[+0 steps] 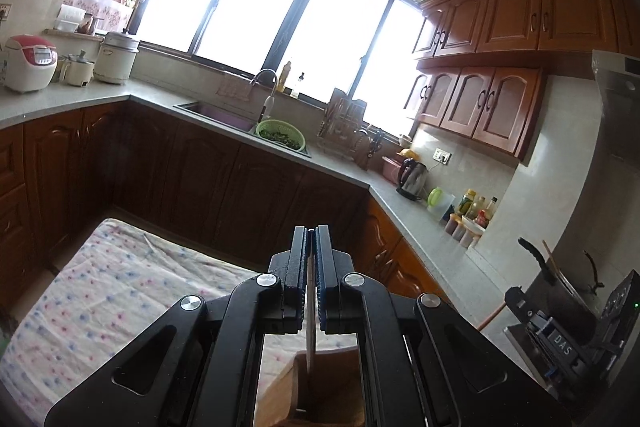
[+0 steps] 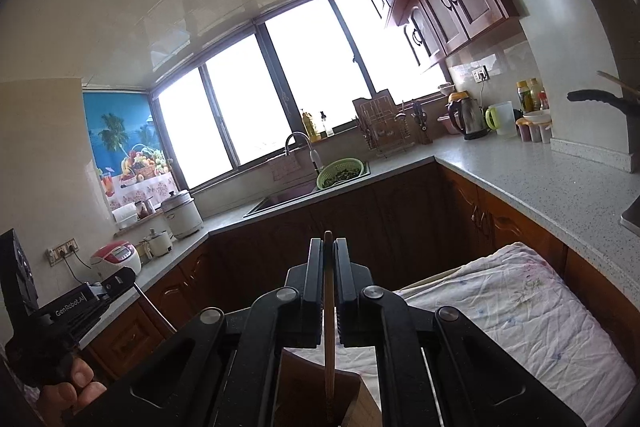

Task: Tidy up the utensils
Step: 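Lower the chopsticks into the holder and open both tools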

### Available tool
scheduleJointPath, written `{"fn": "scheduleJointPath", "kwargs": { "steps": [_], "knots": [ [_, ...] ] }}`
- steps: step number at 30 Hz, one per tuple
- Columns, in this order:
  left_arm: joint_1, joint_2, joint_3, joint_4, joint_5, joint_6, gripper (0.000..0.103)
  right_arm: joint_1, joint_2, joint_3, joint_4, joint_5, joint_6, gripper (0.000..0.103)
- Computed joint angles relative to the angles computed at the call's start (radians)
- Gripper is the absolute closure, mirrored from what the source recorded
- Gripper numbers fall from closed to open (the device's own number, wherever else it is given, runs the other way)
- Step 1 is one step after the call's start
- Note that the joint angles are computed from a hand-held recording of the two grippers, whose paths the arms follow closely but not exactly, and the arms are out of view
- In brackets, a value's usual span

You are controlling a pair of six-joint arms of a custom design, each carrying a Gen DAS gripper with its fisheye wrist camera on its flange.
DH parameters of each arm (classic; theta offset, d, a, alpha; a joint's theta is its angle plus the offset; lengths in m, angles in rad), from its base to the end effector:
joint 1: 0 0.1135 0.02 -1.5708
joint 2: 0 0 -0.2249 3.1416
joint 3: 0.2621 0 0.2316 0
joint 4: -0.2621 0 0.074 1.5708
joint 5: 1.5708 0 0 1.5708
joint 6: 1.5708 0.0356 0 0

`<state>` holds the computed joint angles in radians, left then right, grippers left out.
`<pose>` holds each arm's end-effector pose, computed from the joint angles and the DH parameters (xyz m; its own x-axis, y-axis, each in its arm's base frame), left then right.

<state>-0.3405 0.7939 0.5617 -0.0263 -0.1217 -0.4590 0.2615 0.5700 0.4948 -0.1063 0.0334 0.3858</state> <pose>0.1895 -0.0626 0.2528 -0.3139 -0.3553 -0.8805 0.0913 0.9117 -0.4005 0.1607 0.0418 0.2581 -0.2468 0.3233 -0.9135 -0.1444 0.9199 0.3645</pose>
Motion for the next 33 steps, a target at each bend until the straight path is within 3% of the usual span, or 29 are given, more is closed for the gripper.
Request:
{"fn": "scheduleJointPath", "kwargs": {
  "steps": [7, 13, 23, 25, 26, 27, 28, 29, 31, 33],
  "knots": [
    [-0.035, 0.111, -0.049, 0.103, -0.030, -0.027, 0.100, 0.002, 0.030, -0.101, 0.115, 0.012, 0.037, 0.098],
    [-0.086, 0.186, -0.052, 0.138, -0.062, -0.001, 0.099, -0.041, 0.069, -0.098, 0.116, -0.029, 0.048, 0.098],
    [-0.074, 0.166, -0.026, 0.072, -0.037, 0.031, 0.099, -0.065, 0.119, -0.045, 0.051, -0.075, 0.039, 0.093],
    [-0.072, 0.145, -0.026, 0.047, -0.030, 0.033, 0.097, -0.072, 0.117, -0.041, 0.034, -0.087, 0.048, 0.086],
    [-0.069, 0.130, -0.026, 0.029, -0.020, 0.032, 0.093, -0.078, 0.107, -0.042, 0.024, -0.093, 0.054, 0.079],
    [-0.067, 0.113, -0.025, 0.003, -0.015, 0.028, 0.086, -0.090, 0.089, -0.049, 0.018, -0.107, 0.061, 0.057],
    [-0.068, 0.087, -0.030, -0.021, -0.020, 0.022, 0.059, -0.094, 0.064, -0.056, 0.007, -0.106, 0.067, 0.043],
    [-0.076, 0.048, -0.045, -0.039, -0.040, 0.013, 0.035, -0.098, 0.036, -0.061, -0.010, -0.103, 0.071, 0.039],
    [-0.084, -0.043, -0.078, -0.078, -0.075, 0.005, 0.022, -0.118, -0.016, -0.066, -0.050, -0.121, 0.075, 0.036],
    [-0.081, -0.121, -0.090, -0.144, -0.073, 0.007, 0.022, -0.143, -0.066, -0.069, -0.098, -0.150, 0.082, 0.028]
  ]
}}
